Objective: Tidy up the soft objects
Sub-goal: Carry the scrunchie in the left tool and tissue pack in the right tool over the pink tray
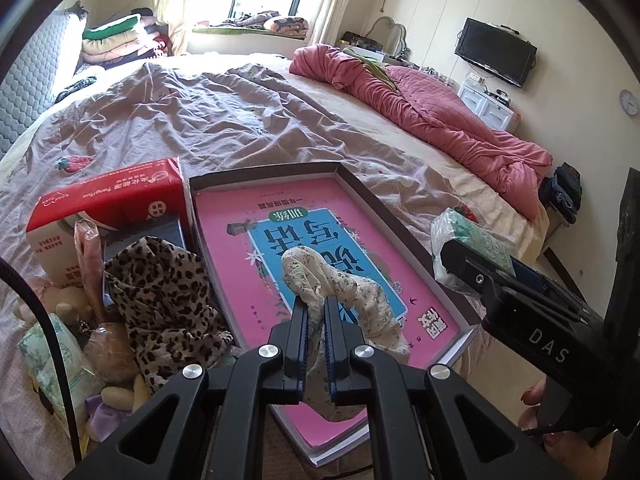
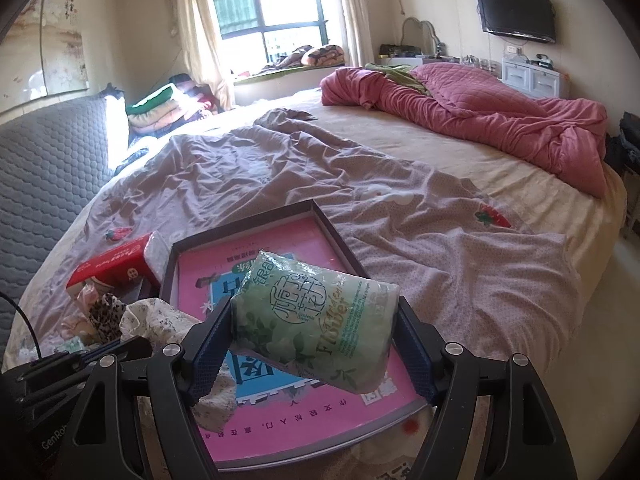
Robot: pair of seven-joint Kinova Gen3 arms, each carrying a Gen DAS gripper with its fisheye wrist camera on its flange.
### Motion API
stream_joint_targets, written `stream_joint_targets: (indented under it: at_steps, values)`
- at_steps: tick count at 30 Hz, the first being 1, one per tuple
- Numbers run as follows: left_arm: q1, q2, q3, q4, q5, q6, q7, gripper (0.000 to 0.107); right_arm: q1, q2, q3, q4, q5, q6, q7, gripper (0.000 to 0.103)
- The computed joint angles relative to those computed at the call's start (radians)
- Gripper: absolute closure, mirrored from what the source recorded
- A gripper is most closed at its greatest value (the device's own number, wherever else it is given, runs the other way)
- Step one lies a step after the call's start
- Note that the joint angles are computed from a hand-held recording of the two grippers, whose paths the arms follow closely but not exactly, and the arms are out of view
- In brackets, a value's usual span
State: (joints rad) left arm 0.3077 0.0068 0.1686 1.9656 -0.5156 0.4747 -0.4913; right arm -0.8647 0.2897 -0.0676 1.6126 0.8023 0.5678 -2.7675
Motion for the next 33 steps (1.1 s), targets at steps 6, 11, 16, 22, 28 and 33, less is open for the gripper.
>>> stream_joint_targets:
  at_steps: [6,11,16,22,28,33]
  values:
    - [0.002,0.025,-0.012,0.011,0.05,-0.045,-0.066,0.1,0.02,0.019,-0.015,-0.022,-0.055,0.027,0.053,0.025]
    - [0.002,0.049,-0.026,0.015,0.122,-0.072,-0.147,0.1,0.019,0.046,-0.013,-0.048,-0.109,0.056,0.109,0.025]
    - [0.031,0.069,-0.042,0.011,0.105,-0.07,-0.149,0.1,0.02,0.065,-0.005,-0.061,-0.147,0.061,0.148,0.025]
    - [0.017,0.076,-0.046,0.011,0.196,-0.085,-0.247,0.1,0.04,0.092,0.003,-0.075,-0.228,0.077,0.201,0.025]
    - [0.003,0.081,-0.052,0.014,0.278,-0.095,-0.323,0.1,0.052,0.119,0.003,-0.1,-0.282,0.104,0.244,0.025]
    - [-0.001,0.087,-0.053,0.011,0.316,-0.093,-0.366,0.1,0.043,0.141,0.013,-0.118,-0.31,0.128,0.265,0.025]
